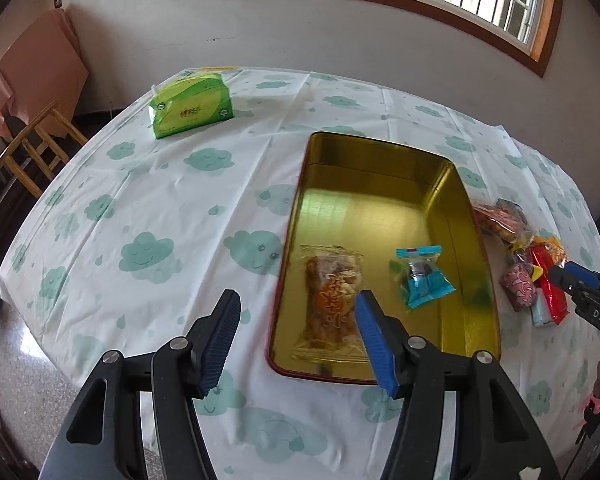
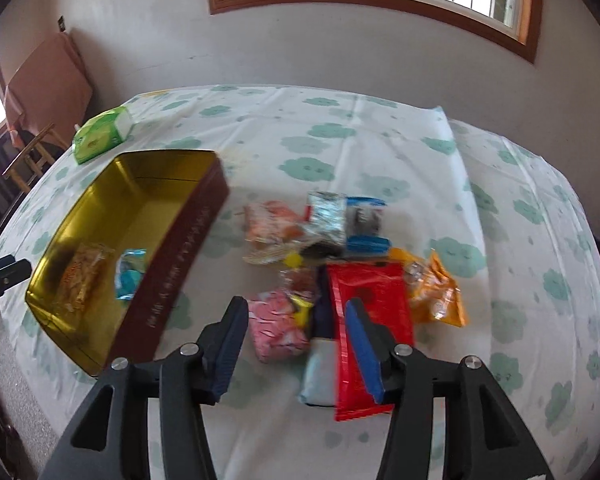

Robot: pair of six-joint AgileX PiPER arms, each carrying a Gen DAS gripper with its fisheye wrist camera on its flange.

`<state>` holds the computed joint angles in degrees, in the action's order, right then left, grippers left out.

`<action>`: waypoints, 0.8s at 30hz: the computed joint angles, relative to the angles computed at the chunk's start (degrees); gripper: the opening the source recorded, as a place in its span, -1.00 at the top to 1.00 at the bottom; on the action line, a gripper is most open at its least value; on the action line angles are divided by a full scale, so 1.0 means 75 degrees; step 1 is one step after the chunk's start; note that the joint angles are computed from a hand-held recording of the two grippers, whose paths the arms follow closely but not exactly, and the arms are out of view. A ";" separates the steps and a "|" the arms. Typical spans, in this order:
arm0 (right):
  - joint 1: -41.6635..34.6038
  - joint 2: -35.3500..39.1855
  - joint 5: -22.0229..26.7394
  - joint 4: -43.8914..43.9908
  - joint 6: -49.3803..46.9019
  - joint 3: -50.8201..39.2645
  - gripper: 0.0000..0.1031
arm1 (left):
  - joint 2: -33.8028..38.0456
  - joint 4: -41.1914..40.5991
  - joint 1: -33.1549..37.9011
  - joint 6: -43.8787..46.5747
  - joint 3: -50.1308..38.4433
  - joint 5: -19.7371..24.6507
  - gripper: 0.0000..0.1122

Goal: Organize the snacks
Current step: 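Move the right tool to the pile and grasp the red packet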

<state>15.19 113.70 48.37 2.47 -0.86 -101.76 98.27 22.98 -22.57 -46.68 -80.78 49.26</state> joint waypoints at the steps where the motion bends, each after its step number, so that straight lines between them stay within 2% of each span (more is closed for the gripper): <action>1: -0.0117 0.0035 0.0014 0.0018 0.0002 0.0030 -0.03 | 0.0088 -0.0012 -0.0124 0.0053 -0.0151 0.0041 -0.02; 10: -0.0575 0.0326 -0.0163 0.0279 -0.0360 0.0252 -0.04 | 0.1123 -0.0241 -0.1108 0.0657 -0.1833 0.0617 -0.11; 18: -0.0859 0.0656 -0.0215 0.1197 -0.1141 0.0067 -0.04 | 0.2411 -0.0556 -0.1676 0.1259 -0.3807 0.1341 -0.12; 20: -0.0900 0.0579 -0.0350 0.1321 -0.1324 0.0205 0.07 | 0.2733 -0.0683 -0.1759 0.1420 -0.4305 0.1520 -0.12; 24: -0.1093 0.0233 -0.0627 0.1656 -0.1761 0.0771 0.12 | 0.3504 -0.0777 -0.1971 0.1738 -0.5533 0.1970 -0.12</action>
<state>6.99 115.44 43.66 14.89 -14.07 -95.97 124.55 17.15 -37.35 -33.65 -122.27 64.03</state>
